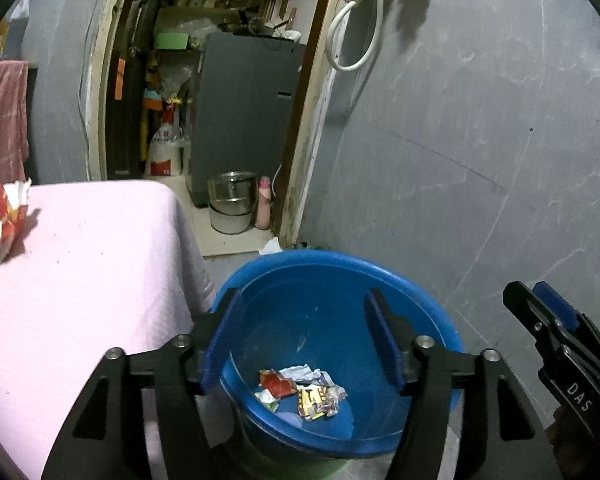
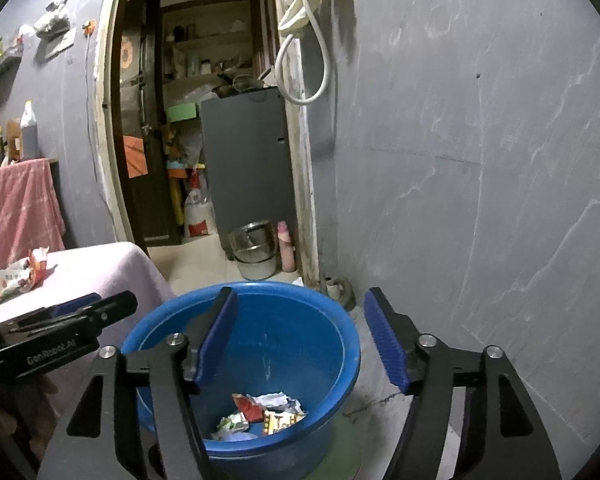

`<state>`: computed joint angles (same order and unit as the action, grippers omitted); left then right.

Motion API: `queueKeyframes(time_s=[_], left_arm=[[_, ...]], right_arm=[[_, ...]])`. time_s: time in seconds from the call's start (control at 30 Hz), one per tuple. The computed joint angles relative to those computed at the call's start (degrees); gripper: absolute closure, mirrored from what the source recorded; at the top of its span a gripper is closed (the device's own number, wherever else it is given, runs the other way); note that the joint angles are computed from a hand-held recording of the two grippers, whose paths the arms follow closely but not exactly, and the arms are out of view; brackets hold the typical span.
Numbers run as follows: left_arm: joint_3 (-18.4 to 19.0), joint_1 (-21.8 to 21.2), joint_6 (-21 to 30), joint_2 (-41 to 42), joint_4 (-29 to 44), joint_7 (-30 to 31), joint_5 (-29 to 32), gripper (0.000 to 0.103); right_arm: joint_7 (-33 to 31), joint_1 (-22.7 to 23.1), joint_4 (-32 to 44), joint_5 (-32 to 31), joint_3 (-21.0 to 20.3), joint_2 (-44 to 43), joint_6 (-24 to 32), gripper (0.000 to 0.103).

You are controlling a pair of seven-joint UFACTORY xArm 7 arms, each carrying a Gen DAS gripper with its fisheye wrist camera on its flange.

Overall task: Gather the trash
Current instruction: 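Move both tools back over the table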

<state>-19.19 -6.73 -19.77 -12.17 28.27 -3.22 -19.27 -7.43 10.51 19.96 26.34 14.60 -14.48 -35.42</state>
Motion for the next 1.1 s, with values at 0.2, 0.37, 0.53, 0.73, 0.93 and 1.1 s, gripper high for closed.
queueKeyframes(time_s=[0.2,0.37,0.53,0.73,0.93,1.1], left_arm=[[2.5,-0.6,3.4,-4.9,-1.3,-2.9,3.9,0.028],[7.1,-2.3,5.3,-10.2,-3.5,-6.1,8.8,0.022],[10.3,-2.1,5.9,-17.0,-7.1,-8.4,12.5,0.008],[16.3,-2.8,8.9,-26.9,-11.1,-8.6,16.3,0.007],[21.9,-0.5,13.6,-38.1,-14.1,-5.1,18.1,0.005],[27.5,3.3,18.0,-45.8,-15.7,0.4,18.4,0.005]], right_arm=[[-0.4,-0.2,-0.6,1.5,1.3,-2.2,-0.1,0.023],[-0.9,-0.5,-0.2,4.1,3.5,-4.1,0.7,0.010],[-1.3,-0.8,0.2,7.0,7.2,-7.0,0.9,0.000],[-3.4,-1.6,2.7,13.2,13.9,-9.3,0.2,0.000],[-5.7,-0.3,7.1,19.1,19.8,-8.4,-2.6,0.000],[-7.7,3.9,11.8,22.1,21.5,-3.8,-6.2,0.000]])
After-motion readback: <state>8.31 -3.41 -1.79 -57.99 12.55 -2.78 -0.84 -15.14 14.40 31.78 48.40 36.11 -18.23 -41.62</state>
